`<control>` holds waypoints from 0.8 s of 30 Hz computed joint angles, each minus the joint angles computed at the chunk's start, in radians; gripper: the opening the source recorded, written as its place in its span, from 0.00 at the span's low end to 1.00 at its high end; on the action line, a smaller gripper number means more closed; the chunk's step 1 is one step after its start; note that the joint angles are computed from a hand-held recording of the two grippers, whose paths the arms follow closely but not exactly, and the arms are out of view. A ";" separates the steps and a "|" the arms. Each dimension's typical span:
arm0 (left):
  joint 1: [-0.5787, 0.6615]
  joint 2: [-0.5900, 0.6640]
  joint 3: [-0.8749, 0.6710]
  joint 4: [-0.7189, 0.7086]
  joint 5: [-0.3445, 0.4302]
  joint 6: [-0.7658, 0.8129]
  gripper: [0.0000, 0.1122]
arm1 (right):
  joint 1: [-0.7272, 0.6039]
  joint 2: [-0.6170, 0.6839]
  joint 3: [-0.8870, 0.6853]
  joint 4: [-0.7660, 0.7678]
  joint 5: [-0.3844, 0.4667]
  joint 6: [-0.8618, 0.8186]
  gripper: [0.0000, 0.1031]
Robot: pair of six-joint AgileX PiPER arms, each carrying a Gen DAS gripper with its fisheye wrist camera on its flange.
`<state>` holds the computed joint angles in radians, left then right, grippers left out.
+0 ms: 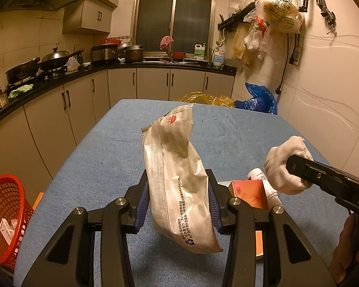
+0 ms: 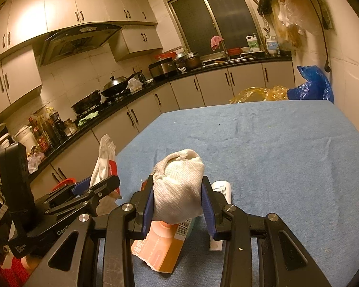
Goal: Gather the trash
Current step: 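Lift the white packet and towel bundle off the table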
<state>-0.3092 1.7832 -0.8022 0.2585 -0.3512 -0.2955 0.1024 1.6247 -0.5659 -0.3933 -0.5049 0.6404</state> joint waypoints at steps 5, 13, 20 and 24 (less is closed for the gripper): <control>-0.003 -0.062 0.037 0.001 0.023 0.001 0.37 | 0.025 -0.055 0.026 0.042 0.020 -0.021 0.38; 0.021 -0.177 0.121 0.099 0.040 -0.078 0.37 | 0.066 -0.125 0.097 0.077 0.017 -0.006 0.38; 0.035 -0.250 0.174 0.158 0.051 -0.131 0.37 | 0.126 -0.177 0.134 0.146 0.030 -0.033 0.38; 0.055 -0.302 0.209 0.208 0.052 -0.174 0.37 | 0.168 -0.207 0.140 0.201 0.053 -0.070 0.38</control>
